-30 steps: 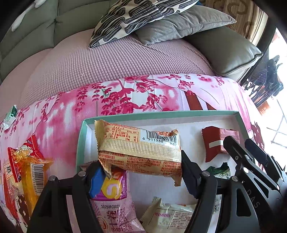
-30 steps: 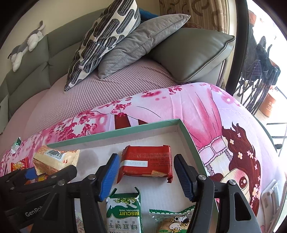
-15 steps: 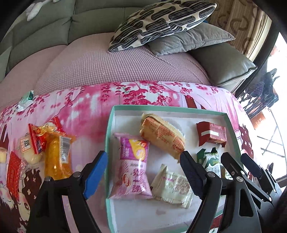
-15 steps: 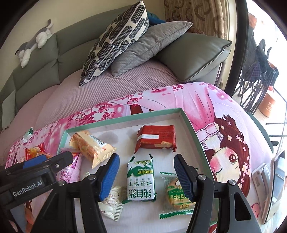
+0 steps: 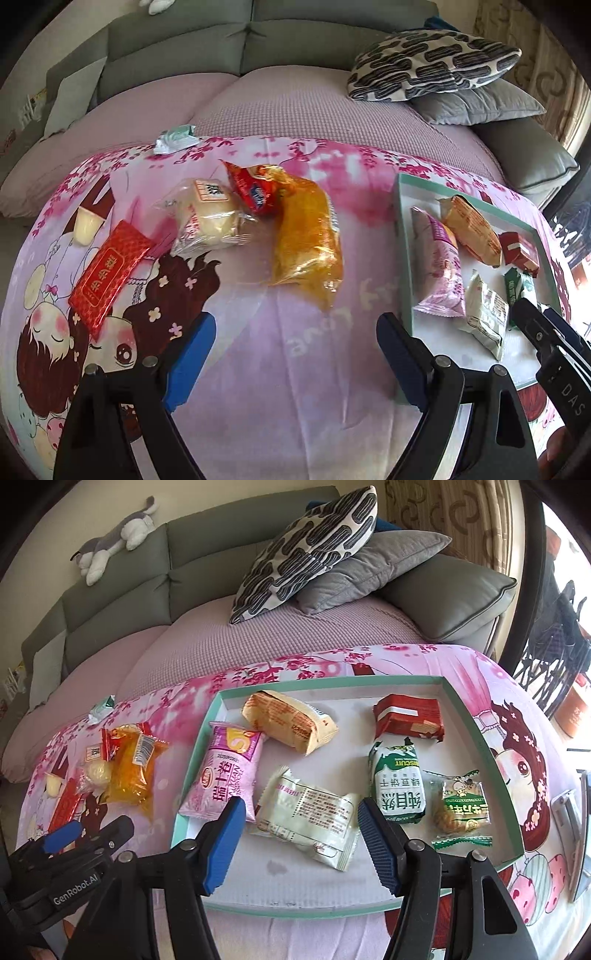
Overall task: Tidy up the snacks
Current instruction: 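Withdraw both open tools from the tray toward the snack pile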
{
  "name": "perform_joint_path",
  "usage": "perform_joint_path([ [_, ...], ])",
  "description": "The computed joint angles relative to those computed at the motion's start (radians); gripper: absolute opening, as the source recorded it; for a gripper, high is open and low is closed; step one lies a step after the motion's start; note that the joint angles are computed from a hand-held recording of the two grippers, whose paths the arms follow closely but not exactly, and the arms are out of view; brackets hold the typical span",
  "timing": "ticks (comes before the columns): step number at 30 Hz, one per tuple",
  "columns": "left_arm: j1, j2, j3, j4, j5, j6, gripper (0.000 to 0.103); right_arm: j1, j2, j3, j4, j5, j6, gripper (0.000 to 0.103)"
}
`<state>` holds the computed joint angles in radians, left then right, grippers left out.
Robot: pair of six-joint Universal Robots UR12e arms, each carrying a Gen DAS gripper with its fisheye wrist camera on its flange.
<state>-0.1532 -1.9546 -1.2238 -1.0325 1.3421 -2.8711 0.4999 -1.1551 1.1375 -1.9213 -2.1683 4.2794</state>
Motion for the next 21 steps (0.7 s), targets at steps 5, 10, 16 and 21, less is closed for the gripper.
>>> perform_joint_path([
  [5,0.009,-0.006,-0.015,0.034,0.002,-0.045,0.095,0.005,0.025,-0.027,0.005,-0.005,-0.023,0.068],
  [10,0.01,-0.009,-0.026,0.035,0.019,-0.072,0.095,0.001,0.03,-0.022,0.002,0.026,-0.018,0.082],
  [16,0.02,-0.007,-0.038,0.049,0.036,-0.102,0.101,0.008,0.036,-0.016,-0.018,0.021,-0.014,0.103],
  [21,0.034,-0.003,-0.049,0.108,0.055,-0.154,0.102,0.018,0.047,-0.029,-0.028,0.013,-0.028,0.103],
])
